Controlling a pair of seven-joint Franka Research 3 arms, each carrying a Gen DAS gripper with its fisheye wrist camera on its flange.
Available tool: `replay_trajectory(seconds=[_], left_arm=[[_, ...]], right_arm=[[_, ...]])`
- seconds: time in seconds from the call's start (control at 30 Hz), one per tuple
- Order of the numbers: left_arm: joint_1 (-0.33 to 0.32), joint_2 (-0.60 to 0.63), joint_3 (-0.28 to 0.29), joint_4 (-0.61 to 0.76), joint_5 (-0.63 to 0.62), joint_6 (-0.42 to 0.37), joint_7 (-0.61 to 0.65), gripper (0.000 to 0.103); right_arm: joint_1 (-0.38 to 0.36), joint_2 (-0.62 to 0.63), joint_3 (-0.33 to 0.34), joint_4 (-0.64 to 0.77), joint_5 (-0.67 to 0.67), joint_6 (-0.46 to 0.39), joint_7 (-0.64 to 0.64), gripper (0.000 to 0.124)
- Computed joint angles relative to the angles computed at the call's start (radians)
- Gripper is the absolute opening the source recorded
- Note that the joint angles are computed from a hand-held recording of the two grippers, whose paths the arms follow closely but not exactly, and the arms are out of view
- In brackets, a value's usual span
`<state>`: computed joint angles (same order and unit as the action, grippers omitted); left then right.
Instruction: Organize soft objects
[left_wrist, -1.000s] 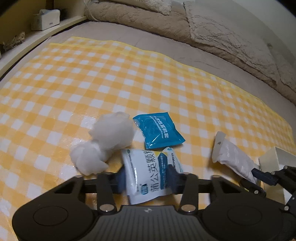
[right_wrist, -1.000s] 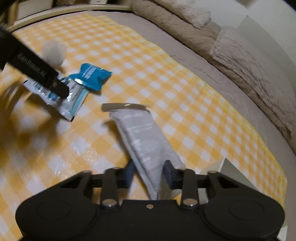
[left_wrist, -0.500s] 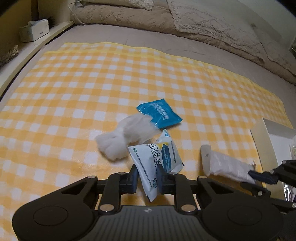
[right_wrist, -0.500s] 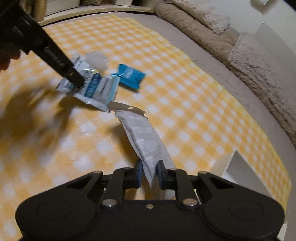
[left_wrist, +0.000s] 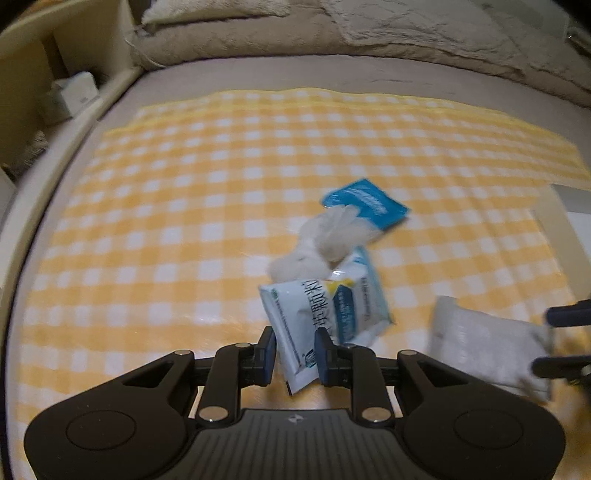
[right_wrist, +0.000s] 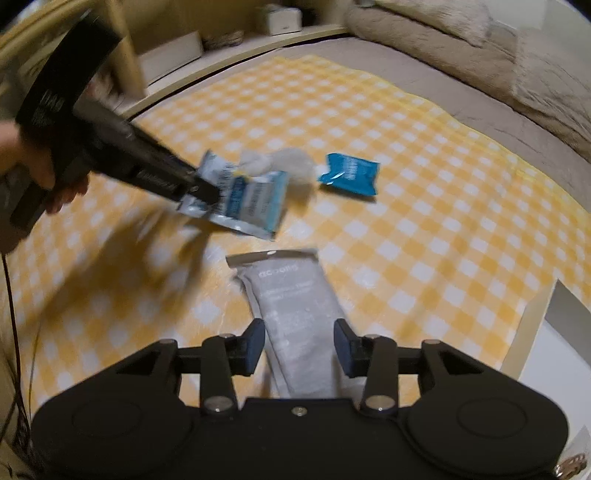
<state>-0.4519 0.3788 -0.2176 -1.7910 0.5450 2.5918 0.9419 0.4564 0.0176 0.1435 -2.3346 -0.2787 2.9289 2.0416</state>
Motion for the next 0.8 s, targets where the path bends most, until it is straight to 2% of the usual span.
replay_trajectory(seconds=[0.03, 0.1, 0.17, 0.23, 0.27, 0.3, 0.4, 0.47, 0.53, 0.63, 0.67, 0.7, 0.8], left_arm=[[-0.021, 0.011, 0.019, 0.018, 0.037, -0.025, -0.030, 0.026], [-0.039, 0.032, 0.037, 0.047, 0.074, -0.049, -0.074, 0.042], [-0.036, 0.045, 0.040, 0.060, 0.071, -0.040, -0.124, 0.054], [-0.029, 0.043, 0.036, 0.057, 0.052, -0.017, -0.173, 0.071], [-0.024, 0.043, 0.033, 0.055, 0.038, -0.002, -0.194, 0.084], [-0.021, 0.046, 0.030, 0.056, 0.027, 0.006, -0.210, 0.094], [-0.020, 0.063, 0.022, 0.072, 0.006, 0.014, -0.225, 0.101], [-0.039, 0.081, 0.026, 0.099, 0.018, -0.021, -0.222, 0.102], [-0.071, 0.103, 0.040, 0.134, 0.052, -0.069, -0.239, 0.102], [-0.091, 0.133, 0.041, 0.174, 0.068, -0.106, -0.253, 0.103], [-0.094, 0.144, 0.039, 0.188, 0.063, -0.110, -0.260, 0.103], [-0.095, 0.149, 0.038, 0.195, 0.057, -0.110, -0.268, 0.103], [-0.116, 0.178, 0.041, 0.240, 0.055, -0.142, -0.288, 0.103]], right_arm=[[-0.002, 0.004, -0.005, 0.000, -0.022, 0.004, 0.032, 0.042], [-0.006, 0.018, -0.020, 0.007, -0.077, 0.011, 0.091, 0.043], [-0.007, 0.030, -0.030, 0.011, -0.096, 0.018, 0.115, 0.046], [-0.010, 0.039, -0.027, 0.009, -0.042, 0.021, 0.075, 0.048], [-0.010, 0.041, -0.024, 0.007, -0.008, 0.017, 0.045, 0.048], [-0.011, 0.046, -0.017, 0.010, 0.037, 0.008, 0.002, 0.050], [-0.018, 0.047, 0.021, 0.006, 0.256, -0.005, -0.213, 0.057], [-0.014, 0.049, 0.036, 0.014, 0.366, -0.026, -0.327, 0.058], [-0.001, 0.050, 0.039, 0.021, 0.417, -0.038, -0.385, 0.059], [0.020, 0.050, 0.029, 0.024, 0.418, -0.031, -0.384, 0.063], [0.028, 0.051, 0.023, 0.024, 0.403, -0.023, -0.361, 0.069], [0.035, 0.053, 0.015, 0.025, 0.374, -0.015, -0.325, 0.079], [0.065, 0.060, -0.024, 0.032, 0.196, 0.004, -0.146, 0.087]])
